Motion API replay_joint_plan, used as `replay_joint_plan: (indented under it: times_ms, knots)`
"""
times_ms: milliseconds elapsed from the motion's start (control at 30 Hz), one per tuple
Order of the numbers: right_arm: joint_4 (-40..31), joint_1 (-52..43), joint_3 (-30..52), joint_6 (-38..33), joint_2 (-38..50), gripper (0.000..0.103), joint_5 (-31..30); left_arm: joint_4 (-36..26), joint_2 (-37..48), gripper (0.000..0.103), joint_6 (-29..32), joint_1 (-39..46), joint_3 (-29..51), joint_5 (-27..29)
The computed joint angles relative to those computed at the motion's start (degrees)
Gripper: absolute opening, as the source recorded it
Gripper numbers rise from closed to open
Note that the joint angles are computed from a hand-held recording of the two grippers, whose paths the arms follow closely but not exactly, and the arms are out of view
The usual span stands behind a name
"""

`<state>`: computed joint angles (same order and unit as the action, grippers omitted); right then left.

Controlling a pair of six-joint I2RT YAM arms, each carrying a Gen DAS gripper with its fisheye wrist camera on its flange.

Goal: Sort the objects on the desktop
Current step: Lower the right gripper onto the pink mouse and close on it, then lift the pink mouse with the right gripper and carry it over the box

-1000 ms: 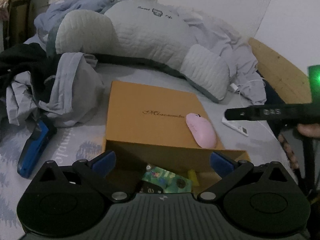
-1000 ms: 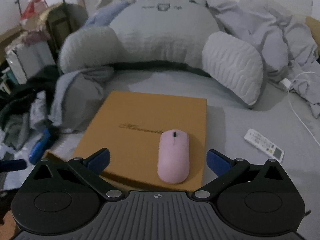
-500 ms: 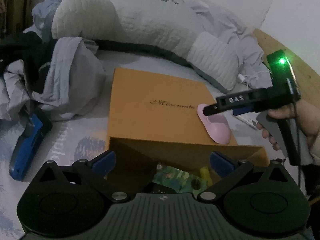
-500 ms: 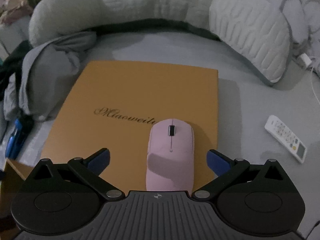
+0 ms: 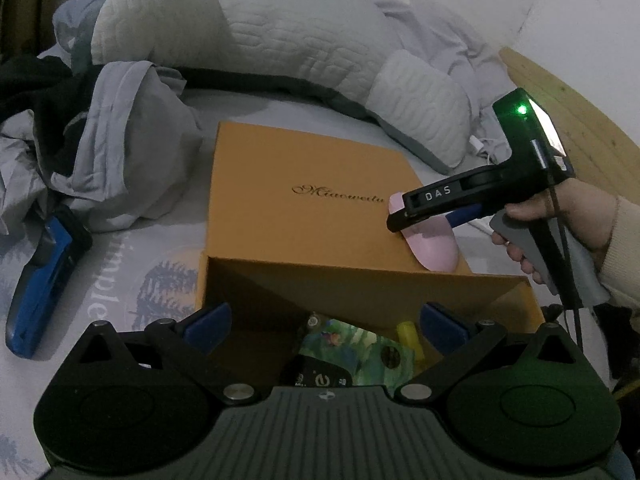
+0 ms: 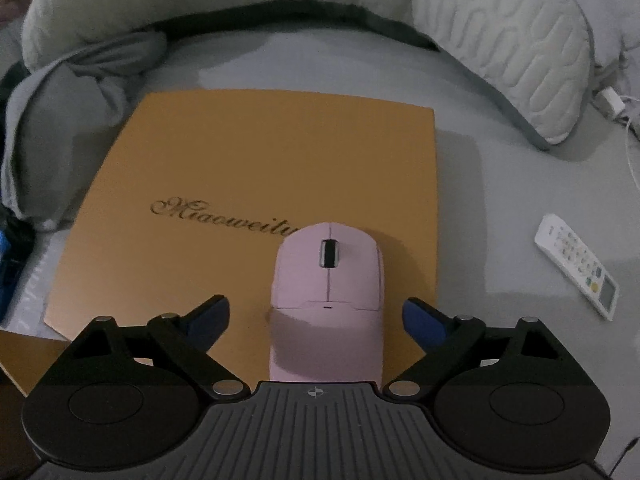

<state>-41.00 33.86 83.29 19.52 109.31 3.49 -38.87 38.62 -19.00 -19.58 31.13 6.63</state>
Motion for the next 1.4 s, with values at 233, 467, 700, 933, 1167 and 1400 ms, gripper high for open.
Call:
replay_joint_plan:
  times_ms: [233,467,700,933,1167,1400]
  knots:
    - [-2.0,-0.1,1.8,0.5,2.1,0.091,0.2,-0.2,-0.7,0.103,-0.5,-0.5,-0.3,-0.5]
    - [-1.2,0.3,0.9,0.6,1.8,0.084,1.9,-0.9,-1.2,0.103,-1.3,-1.7,-0.2,-1.7]
    - [0.8,0.0,-1.0,-0.3,0.2,0.062,2.3,-2.3,-1.8,0.103,-2.7,-3.0,0.3,-2.6]
    - [3.1,0.0,-4.4,0.9,-2.7,0.062,1.3,-5.1,-4.3,0.103,-4.4,-3.7,0.3,-3.0]
    - [5.9,0.9,-9.4,3.0,-10.2,0.062,0.9,-8.4,-7.2,0.103,-7.4,-7.5,1.5,-6.0]
    - [2.4,3.2,-10.5,3.9,-17.6,0.062,2.0,-13.3,-10.4,0.103,-13.1,-16.1,5.3,-13.3]
